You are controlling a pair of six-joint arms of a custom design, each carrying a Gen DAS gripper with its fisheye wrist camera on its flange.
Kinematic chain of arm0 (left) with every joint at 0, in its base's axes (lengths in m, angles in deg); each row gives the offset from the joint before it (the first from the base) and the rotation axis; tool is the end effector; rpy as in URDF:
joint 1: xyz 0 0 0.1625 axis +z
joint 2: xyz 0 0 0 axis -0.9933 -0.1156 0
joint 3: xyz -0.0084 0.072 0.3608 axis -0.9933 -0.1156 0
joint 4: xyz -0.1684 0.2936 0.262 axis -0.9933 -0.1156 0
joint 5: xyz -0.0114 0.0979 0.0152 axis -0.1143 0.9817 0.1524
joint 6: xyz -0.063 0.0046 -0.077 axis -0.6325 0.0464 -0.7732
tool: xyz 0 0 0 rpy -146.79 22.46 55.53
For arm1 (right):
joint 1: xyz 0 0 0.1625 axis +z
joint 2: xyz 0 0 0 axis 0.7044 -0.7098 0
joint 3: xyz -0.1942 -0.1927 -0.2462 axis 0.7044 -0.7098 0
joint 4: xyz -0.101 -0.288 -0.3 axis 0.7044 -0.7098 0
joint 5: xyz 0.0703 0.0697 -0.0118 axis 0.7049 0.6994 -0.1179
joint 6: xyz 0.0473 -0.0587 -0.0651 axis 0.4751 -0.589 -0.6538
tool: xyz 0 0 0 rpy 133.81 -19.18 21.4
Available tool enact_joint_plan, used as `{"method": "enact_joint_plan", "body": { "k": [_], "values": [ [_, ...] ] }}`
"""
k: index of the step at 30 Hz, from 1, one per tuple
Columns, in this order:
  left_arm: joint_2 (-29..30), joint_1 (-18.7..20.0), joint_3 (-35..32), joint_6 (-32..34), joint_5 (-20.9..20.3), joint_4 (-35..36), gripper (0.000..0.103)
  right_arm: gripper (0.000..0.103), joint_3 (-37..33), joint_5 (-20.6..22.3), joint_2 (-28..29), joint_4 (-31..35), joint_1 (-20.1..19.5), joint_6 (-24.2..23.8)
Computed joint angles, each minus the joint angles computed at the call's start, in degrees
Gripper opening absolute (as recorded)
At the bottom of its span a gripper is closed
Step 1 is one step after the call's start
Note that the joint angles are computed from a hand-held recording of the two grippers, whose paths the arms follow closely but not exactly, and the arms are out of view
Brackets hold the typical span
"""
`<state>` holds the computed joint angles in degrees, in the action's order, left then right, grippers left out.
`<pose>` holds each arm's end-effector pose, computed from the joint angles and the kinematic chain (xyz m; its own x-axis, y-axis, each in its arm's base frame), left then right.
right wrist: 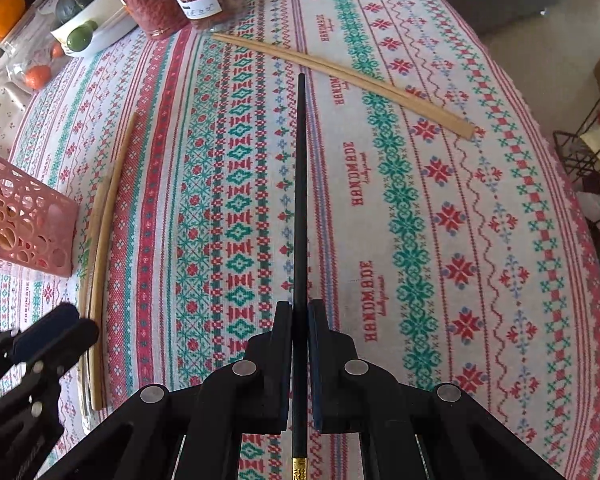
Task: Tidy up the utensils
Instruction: 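Grasp and lift a wooden chopstick with the left tool while the right tool lifts the black chopstick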
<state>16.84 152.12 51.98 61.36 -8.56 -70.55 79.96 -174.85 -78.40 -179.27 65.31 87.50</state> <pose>-0.0628 -0.6669 0.2247 -0.6423 0.5599 -0.5235 0.6486 0.7609 0.0179 0.2899 -0.6047 0.0096 -0.7730 0.3314 0.5409 0.0818 0.8977 -0.4330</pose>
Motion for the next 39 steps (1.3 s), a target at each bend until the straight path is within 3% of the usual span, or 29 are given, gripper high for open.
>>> {"method": "enact_joint_plan", "body": {
  "k": [8,22,24,30,39],
  "values": [
    [5.33,-0.49,-2.47,1.47,6.68,-4.83,0.020,0.005,2.68,0.91,-1.99,-2.90,-0.62,-1.61],
    [10.34,0.03,-9.76,-1.81,7.08,1.57,0.018,0.005,2.57,1.58,-1.98,-4.47,-0.77,-2.06],
    [10.71,0.13,-10.84,-1.60,6.29,3.38,0.007,0.005,2.55,1.49,-1.89,-4.89,-0.56,-1.94],
    [7.73,-0.20,-8.00,0.23,2.27,2.98,0.007,0.005,3.89,0.25,-2.42,-8.33,0.97,-1.15],
    [-3.21,-2.76,-0.35,4.63,-9.63,-1.44,0.007,0.005,4.62,-3.74,-1.77,-18.33,5.12,-3.70]
  ]
}}
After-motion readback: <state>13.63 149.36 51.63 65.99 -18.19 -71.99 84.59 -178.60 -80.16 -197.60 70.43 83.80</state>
